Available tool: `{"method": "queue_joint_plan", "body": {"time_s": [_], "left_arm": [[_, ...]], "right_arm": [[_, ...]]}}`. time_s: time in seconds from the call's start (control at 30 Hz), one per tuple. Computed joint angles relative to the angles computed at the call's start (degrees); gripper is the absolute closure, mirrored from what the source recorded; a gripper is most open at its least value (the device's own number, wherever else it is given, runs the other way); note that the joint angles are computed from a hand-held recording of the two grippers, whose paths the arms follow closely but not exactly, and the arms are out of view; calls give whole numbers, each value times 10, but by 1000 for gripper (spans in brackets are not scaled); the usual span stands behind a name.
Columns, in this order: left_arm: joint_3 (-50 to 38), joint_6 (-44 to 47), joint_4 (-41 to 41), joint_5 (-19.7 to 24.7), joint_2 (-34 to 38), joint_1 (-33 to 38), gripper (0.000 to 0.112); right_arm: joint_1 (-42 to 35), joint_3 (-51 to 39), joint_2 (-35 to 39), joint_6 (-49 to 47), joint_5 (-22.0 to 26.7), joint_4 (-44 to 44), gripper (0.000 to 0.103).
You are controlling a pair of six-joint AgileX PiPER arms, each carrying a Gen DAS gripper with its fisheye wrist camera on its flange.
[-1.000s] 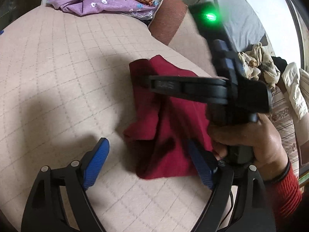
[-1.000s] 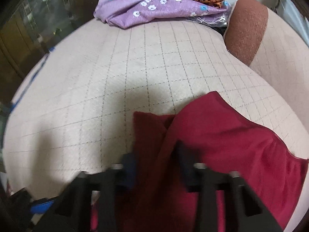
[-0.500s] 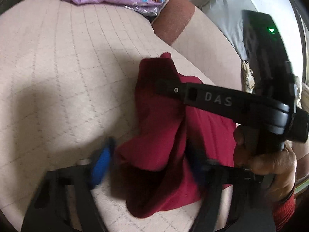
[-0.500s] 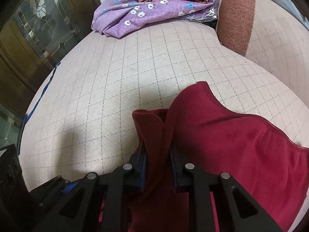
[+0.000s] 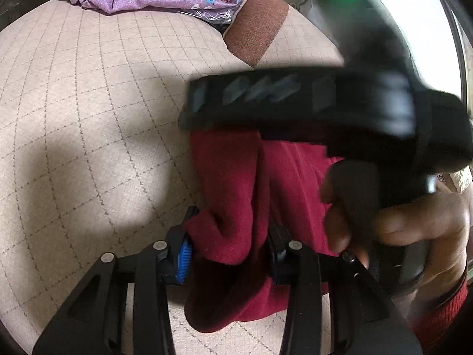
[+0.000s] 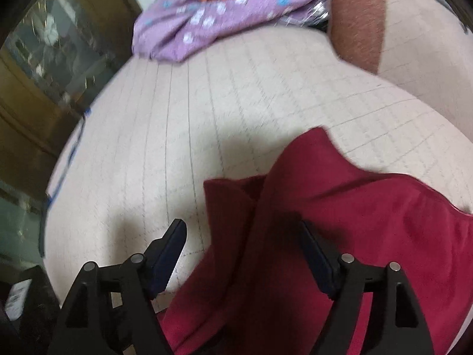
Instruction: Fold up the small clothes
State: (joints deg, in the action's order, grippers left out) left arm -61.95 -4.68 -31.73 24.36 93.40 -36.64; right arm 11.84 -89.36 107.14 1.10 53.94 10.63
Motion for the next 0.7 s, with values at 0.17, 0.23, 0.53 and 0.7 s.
{"method": "queue_joint_plan", "body": {"time_s": [0.17, 0.23, 0.53, 0.7], "left_arm": [[-1, -60, 59, 8, -6, -7, 64], [-4, -96, 102, 13, -7, -16, 52], [-12, -211, 230, 26, -23, -68, 86], [-41, -357, 375, 52, -46, -133, 97]], "right_arm": [[27, 9, 17, 54, -20, -87, 44], [12, 34, -2, 22, -41, -61, 63], [-13, 106, -75, -51, -89, -13, 85], [-45, 126, -117, -91, -82, 36, 86]]}}
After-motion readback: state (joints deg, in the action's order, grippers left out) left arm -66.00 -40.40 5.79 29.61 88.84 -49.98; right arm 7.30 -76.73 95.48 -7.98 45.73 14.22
